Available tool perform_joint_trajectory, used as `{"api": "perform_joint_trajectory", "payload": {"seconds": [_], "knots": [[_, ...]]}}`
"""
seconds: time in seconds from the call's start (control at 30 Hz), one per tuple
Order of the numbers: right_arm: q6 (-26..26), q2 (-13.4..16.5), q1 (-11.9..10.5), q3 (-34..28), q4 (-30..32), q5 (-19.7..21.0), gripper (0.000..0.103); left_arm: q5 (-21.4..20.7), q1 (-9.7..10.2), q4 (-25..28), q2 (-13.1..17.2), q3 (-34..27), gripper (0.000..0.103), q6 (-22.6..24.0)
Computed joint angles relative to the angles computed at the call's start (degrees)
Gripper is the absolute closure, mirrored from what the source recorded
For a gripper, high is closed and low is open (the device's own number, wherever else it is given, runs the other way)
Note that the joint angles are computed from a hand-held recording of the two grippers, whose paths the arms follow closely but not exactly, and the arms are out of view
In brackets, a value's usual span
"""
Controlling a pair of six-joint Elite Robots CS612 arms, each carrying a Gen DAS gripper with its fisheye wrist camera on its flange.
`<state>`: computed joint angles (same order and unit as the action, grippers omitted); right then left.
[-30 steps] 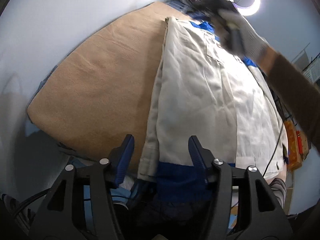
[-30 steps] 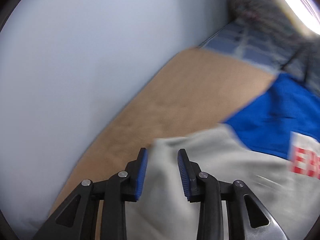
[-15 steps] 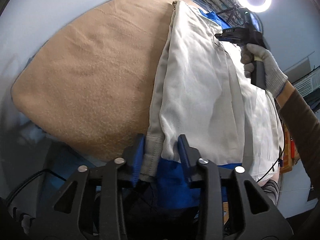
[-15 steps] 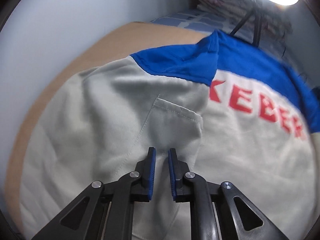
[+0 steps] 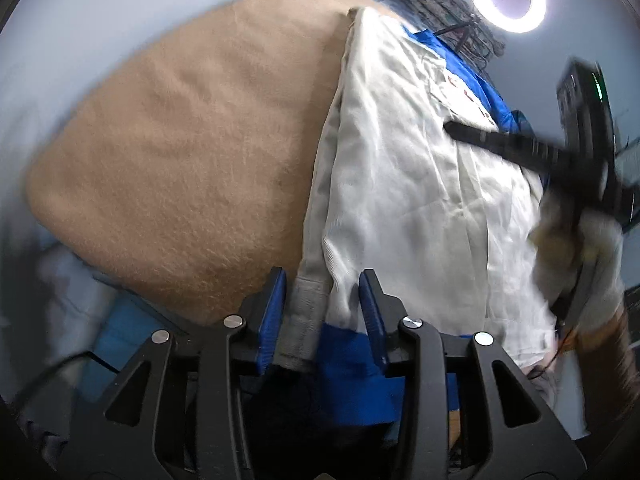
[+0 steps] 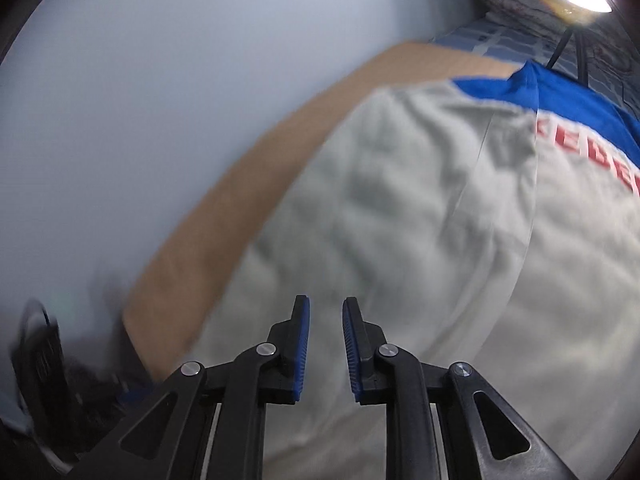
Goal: Fold large clothes
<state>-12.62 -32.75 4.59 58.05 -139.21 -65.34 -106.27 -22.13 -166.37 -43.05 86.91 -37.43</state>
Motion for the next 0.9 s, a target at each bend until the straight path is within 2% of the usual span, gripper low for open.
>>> {"api": "perform_joint_trajectory", "payload": {"seconds": [0.07, 0.1, 0.17, 0.23, 0.27, 0.33, 0.4, 0.47, 0.57, 0.67, 0.73, 0.9], "knots": [[-0.4, 0.3, 0.2, 0.4, 0.6, -1.9, 0.087, -1.7, 0.57, -1.8, 0.7, -0.2, 0.069, -3.1], [0.4, 0.4, 0.3, 0.8, 1.3, -2.3, 0.087, -2.1, 0.68, -1.6, 0.8, -0.5, 0.081, -2.9], [1.3, 1.0, 0.4, 0.7, 2.1, -3.2, 0.087, -2.8, 0.74, -3.3, 0.6, -0.2, 0.083, -3.1], [0.3, 0.9, 0.7, 1.0, 1.5, -4.1, 0.087, -1.1, 0.24, -4.0, -0.2, 0.5, 0.085, -1.0], [-0.3, 0.8, 0.8, 0.5, 3.1, -4.4, 0.085, 0.1, -0.11, -4.6, -0.7, 0.9, 0.085, 0.1], [0.3, 0.5, 0.4, 0.0, 3.8, -2.1, 0.076, 1.9, -0.76, -5.5, -1.5, 1.6, 0.085, 2.0], [2.2, 0.3, 0.2, -0.5, 1.7, -1.1, 0.064, 4.1, -1.45, -5.8, -2.2, 1.9, 0.085, 3.9], [3.8, 1.4, 0.1, -3.3, 1.8, -0.5, 0.057, 5.6, -2.01, -5.7, -2.6, 1.9, 0.086, 5.4], [5.5, 3.4, 0.1, -8.7, 5.1, 0.9, 0.037, 7.4, -2.81, -5.7, -3.0, 2.0, 0.086, 7.5], [7.3, 6.8, 0.9, -16.4, 9.2, 0.3, 0.036, 7.8, -3.05, -5.9, -3.0, 2.1, 0.086, 8.3], [7.6, 10.2, 1.6, -23.8, 15.1, 0.3, 0.036, 7.7, -3.0, -6.0, -3.0, 2.1, 0.086, 8.2], [5.2, 18.3, 4.2, -40.3, 26.9, -7.6, 0.037, 8.0, -3.04, -6.2, -3.1, 2.2, 0.086, 8.8]]}}
